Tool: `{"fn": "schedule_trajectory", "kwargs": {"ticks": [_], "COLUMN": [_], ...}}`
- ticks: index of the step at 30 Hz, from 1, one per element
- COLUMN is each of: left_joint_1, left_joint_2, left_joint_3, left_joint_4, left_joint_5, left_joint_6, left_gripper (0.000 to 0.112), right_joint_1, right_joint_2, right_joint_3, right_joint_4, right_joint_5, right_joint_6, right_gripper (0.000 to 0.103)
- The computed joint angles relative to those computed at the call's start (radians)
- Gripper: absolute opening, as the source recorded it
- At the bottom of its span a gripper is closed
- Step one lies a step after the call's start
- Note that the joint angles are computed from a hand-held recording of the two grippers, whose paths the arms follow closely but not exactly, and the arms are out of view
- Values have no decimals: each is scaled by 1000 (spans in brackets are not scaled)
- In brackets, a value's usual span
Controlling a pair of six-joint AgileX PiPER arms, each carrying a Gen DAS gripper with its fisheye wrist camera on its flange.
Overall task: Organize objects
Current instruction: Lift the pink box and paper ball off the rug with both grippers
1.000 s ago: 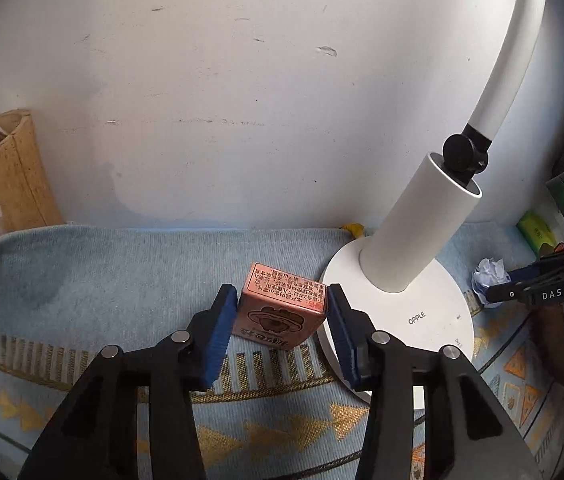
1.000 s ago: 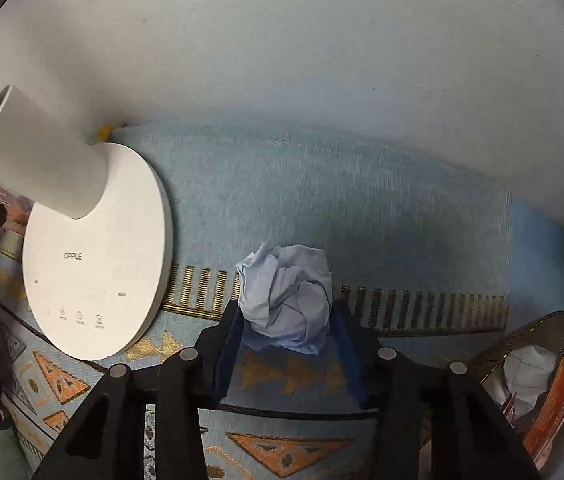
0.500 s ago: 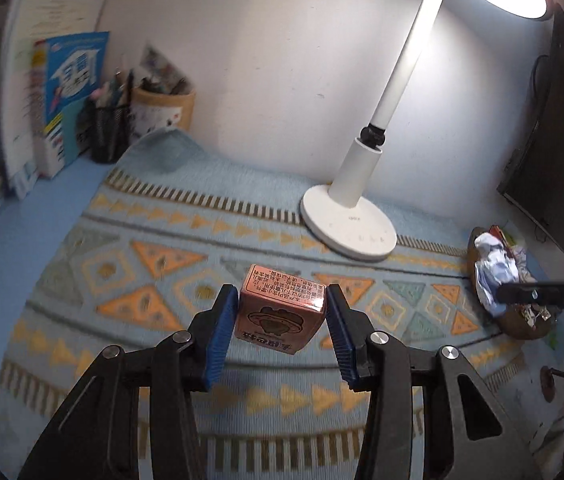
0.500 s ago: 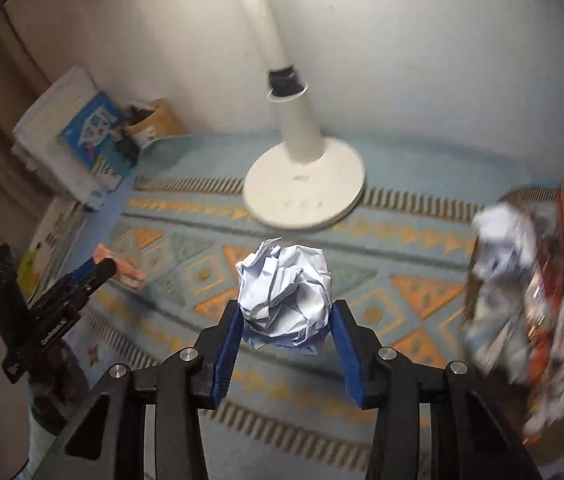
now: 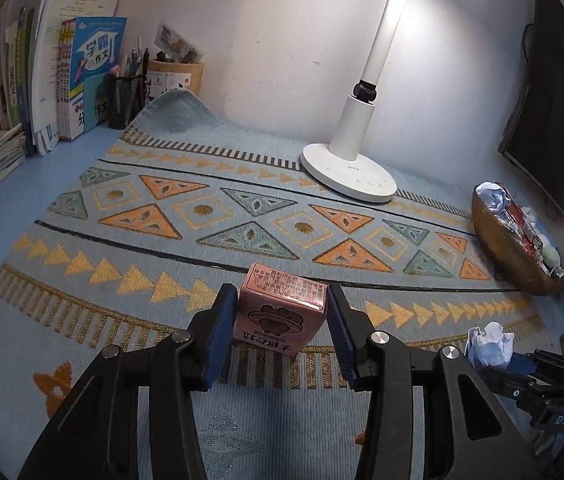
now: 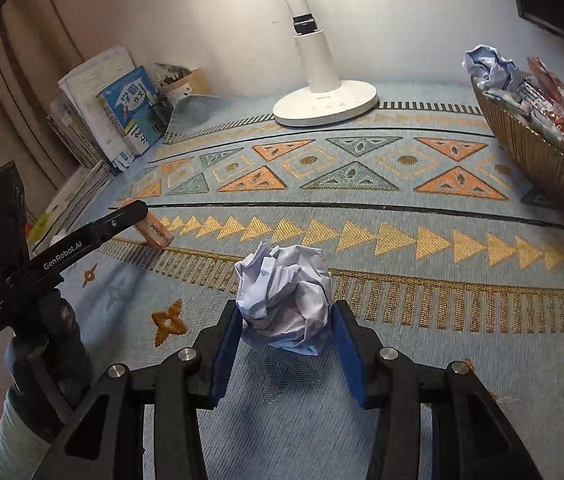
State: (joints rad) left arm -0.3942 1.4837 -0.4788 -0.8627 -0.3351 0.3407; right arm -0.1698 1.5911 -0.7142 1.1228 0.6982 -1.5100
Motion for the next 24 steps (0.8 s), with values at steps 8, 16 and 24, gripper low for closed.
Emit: {"fn": "schedule_trajectory", "kwargs": {"ticks": [8, 16, 24], "left_joint_1": [8, -5, 12], "left_joint_2": [1, 4, 5], "left_joint_3": [1, -4, -2], "left_joint_4": [22, -49, 27], "left_joint_5": [10, -3, 12], "left_joint_6": [-21, 29, -38], "left_gripper": [44, 44, 44], "right_joint_1": [72, 67, 9], "right_joint_2": [-35, -34, 3], "right_joint_3": [70, 73, 32], "right_joint_4": [84, 95, 16], "right_joint_5": [-111, -112, -10], "right_joint_6": [-102, -87, 14], "right_gripper": [46, 46, 85]}}
